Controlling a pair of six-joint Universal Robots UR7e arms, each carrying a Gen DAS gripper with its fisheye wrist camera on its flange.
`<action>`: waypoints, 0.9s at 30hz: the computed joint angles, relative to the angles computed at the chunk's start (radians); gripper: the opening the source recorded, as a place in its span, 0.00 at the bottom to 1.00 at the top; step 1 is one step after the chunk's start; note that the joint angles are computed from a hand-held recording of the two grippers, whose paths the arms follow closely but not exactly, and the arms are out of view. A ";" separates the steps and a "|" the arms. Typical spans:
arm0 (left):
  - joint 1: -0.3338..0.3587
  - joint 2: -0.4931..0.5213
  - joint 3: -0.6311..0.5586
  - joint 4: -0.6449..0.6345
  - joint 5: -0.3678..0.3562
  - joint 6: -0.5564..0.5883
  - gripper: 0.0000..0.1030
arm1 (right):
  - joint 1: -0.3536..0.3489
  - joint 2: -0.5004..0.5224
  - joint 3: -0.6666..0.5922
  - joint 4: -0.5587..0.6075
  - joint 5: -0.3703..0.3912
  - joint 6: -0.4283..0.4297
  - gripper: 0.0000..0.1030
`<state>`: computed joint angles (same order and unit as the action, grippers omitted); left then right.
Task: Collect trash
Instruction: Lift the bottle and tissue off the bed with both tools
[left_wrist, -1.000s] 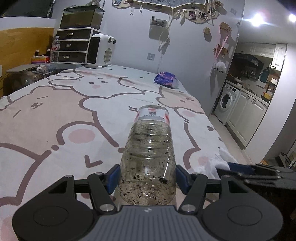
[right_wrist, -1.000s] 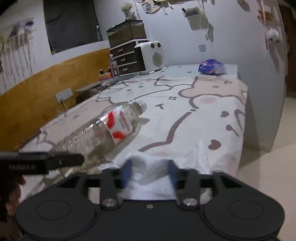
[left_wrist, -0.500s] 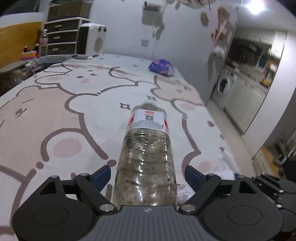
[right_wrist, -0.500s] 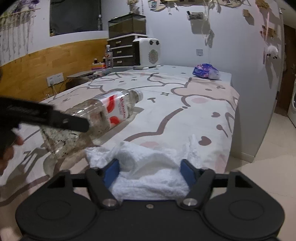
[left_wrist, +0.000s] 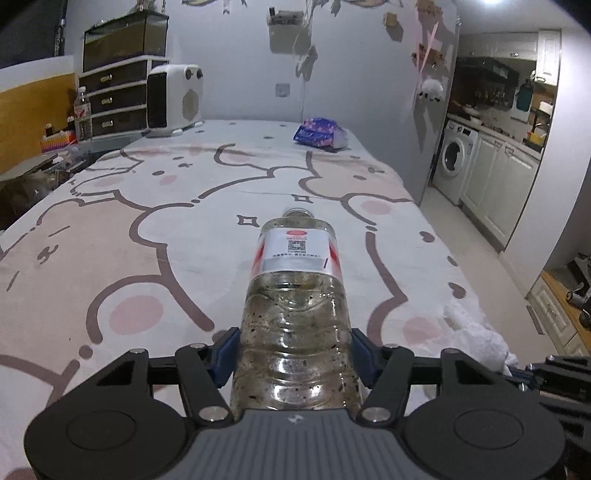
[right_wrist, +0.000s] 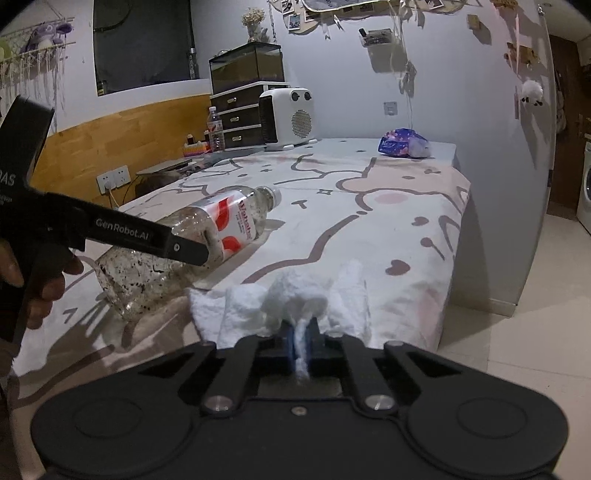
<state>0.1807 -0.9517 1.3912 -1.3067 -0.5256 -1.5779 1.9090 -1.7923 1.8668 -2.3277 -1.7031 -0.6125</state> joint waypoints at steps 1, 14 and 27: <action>-0.009 0.000 0.006 0.007 0.007 -0.017 0.60 | -0.005 -0.004 -0.003 0.010 0.011 0.008 0.06; -0.115 -0.022 0.084 0.087 0.078 -0.321 0.60 | -0.062 -0.050 -0.048 0.166 0.233 0.097 0.35; -0.160 -0.033 0.108 0.146 0.066 -0.456 0.60 | 0.080 -0.019 0.066 -0.002 -0.037 -0.095 0.69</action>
<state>0.0210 -0.9845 1.4993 -1.1602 -0.4598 -2.0338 1.9887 -1.8110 1.9326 -2.3300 -1.7401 -0.7072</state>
